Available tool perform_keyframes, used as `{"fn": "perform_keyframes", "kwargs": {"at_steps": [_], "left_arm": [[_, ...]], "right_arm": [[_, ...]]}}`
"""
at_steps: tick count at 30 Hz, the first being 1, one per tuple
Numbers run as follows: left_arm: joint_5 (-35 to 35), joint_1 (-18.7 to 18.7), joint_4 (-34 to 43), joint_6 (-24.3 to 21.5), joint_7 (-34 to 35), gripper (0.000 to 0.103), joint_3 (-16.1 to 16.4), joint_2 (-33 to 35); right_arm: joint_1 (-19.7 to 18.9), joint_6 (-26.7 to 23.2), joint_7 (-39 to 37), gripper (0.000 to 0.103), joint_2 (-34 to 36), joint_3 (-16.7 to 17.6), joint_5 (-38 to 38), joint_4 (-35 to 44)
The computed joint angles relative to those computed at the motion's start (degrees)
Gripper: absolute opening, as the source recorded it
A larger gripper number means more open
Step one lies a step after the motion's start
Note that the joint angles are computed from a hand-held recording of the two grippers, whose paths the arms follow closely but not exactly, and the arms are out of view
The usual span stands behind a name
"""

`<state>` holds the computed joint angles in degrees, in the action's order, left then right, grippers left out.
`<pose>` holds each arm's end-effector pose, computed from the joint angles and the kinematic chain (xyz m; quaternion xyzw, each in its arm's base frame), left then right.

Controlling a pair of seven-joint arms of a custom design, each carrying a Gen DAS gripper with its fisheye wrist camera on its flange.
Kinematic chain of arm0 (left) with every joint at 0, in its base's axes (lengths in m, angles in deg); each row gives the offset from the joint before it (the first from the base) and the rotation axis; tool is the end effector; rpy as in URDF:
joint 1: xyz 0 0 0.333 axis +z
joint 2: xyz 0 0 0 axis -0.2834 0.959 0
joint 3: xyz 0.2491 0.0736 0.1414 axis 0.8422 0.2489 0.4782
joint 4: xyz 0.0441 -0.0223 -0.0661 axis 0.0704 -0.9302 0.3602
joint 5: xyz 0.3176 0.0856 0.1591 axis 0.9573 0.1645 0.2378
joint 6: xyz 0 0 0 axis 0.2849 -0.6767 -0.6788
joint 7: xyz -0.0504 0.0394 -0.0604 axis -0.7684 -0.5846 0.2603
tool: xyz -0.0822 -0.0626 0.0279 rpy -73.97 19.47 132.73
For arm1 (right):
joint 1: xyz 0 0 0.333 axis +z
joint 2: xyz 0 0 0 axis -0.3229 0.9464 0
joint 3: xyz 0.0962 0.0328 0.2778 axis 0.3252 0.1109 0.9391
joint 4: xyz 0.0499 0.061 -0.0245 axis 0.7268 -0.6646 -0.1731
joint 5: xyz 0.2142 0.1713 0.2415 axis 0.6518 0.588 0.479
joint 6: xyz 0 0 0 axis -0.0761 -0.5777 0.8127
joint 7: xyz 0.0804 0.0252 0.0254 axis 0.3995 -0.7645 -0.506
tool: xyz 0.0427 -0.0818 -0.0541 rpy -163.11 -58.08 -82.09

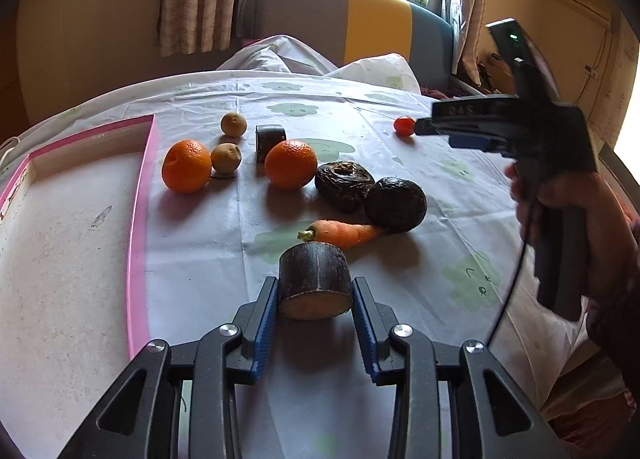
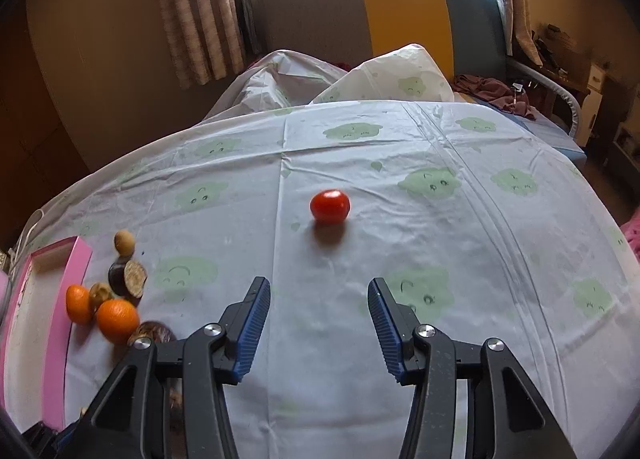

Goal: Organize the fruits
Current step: 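Grasp the red cherry tomato with the right gripper while the left gripper holds the slice, then carry the dark slice into the pink tray and open the left gripper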

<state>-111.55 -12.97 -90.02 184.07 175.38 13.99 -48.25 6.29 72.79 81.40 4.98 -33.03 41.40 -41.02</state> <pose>0.6194 -0.0592 0.4400 -0.4362 0.8228 -0.3525 0.0921 0.6390 0.2641 0.4734 -0.4862 0.7966 -0.2704 0.2367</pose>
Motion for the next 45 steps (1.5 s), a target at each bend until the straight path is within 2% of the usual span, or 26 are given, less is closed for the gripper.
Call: {"fn": "perform_keyframes", "kwargs": {"at_steps": [9,11,13,14,18,22,28,32,36,40,45], "left_arm": [[-0.4,0.0,0.4,0.2,-0.7,0.036,-0.3,0.4],[-0.7,0.1,-0.1,0.2,-0.6,0.036,-0.2,0.1],[-0.9,0.1,0.0,0.2,-0.4,0.036,-0.3,0.1],[-0.9,0.1,-0.1,0.2,-0.4,0.036,-0.2,0.1],[-0.8,0.1,0.4,-0.3,-0.8,0.036,-0.1,0.3],[0.6,0.0,1.7,-1.0,-2.6,0.036,0.2,0.8],[-0.6,0.8,2.4,0.1,-3.1,0.036,0.3,-0.4],[1.4,1.3,4.8,1.0,-7.9,0.036,1.7,0.0],[6.9,1.5,7.9,4.3,-15.6,0.036,3.4,2.2],[17.0,1.2,12.0,5.8,-25.9,0.036,5.6,6.3],[23.4,2.5,15.3,6.3,-31.5,0.037,5.7,9.6]], "right_arm": [[-3.5,-3.9,-10.1,0.052,11.0,-0.7,7.5,15.9],[-3.5,-6.5,-12.6,0.052,14.2,-1.1,9.0,20.7],[-3.9,-8.0,-15.4,0.03,16.7,-1.0,11.1,24.4],[-3.5,-7.8,-15.5,0.03,16.8,-1.5,11.0,24.3],[-2.5,-5.7,-14.5,0.03,14.0,-2.4,10.8,19.7],[-1.7,-2.4,-12.5,0.03,8.9,-2.0,9.8,11.6],[-0.3,-1.2,-9.1,0.03,2.4,-1.0,6.7,2.7],[0.3,-1.0,-7.1,0.03,-1.2,0.4,5.1,-2.3],[1.1,-1.3,-4.2,0.03,-3.8,1.7,3.7,-6.0],[1.6,-1.5,-2.0,0.03,-5.1,2.8,2.8,-8.3],[2.2,-2.4,-0.2,0.03,-5.8,3.6,1.4,-9.4]]}}
